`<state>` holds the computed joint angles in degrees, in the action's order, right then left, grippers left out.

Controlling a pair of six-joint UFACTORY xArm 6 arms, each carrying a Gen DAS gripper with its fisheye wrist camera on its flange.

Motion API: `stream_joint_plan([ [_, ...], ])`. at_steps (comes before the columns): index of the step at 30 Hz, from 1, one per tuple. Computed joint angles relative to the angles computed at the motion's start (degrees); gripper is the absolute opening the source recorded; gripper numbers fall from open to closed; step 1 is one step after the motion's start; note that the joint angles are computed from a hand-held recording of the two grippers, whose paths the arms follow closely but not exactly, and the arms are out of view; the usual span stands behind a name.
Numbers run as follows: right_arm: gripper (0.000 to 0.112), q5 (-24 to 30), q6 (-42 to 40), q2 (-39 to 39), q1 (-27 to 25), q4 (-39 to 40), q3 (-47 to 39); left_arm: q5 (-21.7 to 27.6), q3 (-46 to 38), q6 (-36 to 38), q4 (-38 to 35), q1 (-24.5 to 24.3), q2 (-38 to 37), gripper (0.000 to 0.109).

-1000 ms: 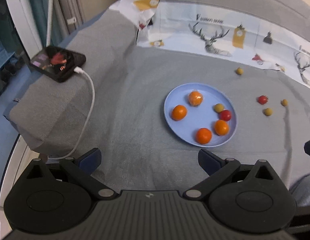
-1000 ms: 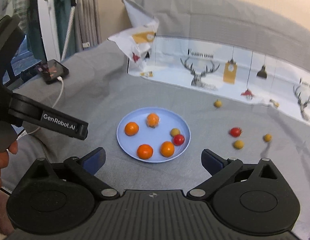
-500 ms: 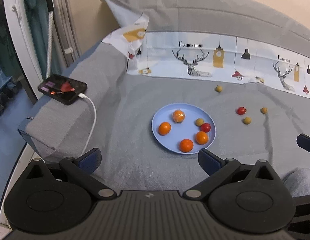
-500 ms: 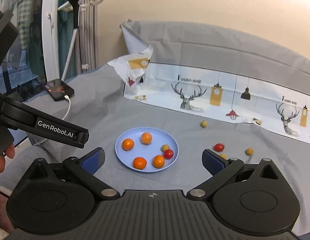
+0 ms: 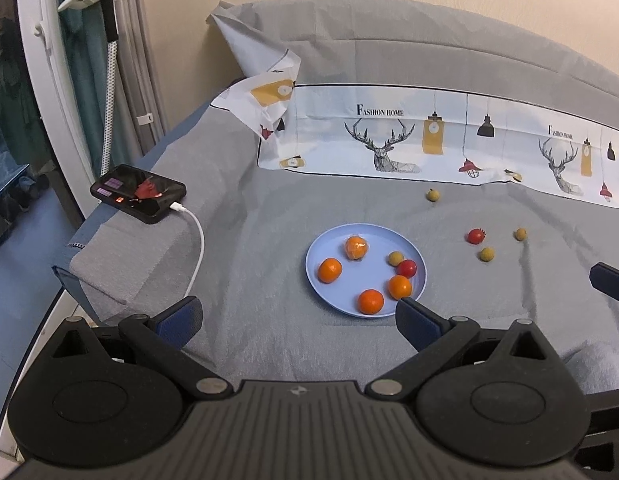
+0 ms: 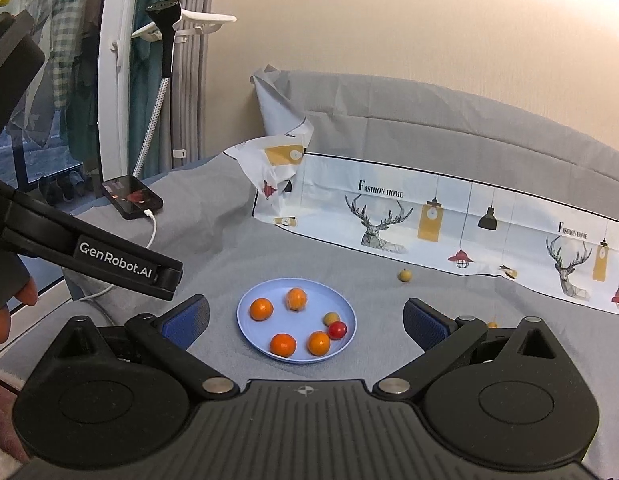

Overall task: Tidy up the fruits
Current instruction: 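Move both tools back toward the remaining tomatoes and yellow fruits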

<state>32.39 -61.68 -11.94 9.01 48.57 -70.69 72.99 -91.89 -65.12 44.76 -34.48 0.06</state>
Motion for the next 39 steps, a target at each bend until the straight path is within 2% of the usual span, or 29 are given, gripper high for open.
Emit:
stream_joint_plan([
  [27, 0.102, 2.92, 7.81, 5.86, 0.30, -6.62, -4.14, -2.26, -0.71, 4.73, -6.26, 4.98, 3.08, 0.103],
  [39, 0.102, 4.64, 12.14, 11.12, 0.31, -9.48, -8.56, -1.30, -5.94, 8.09, -9.73, 7.35, 8.44, 0.103],
])
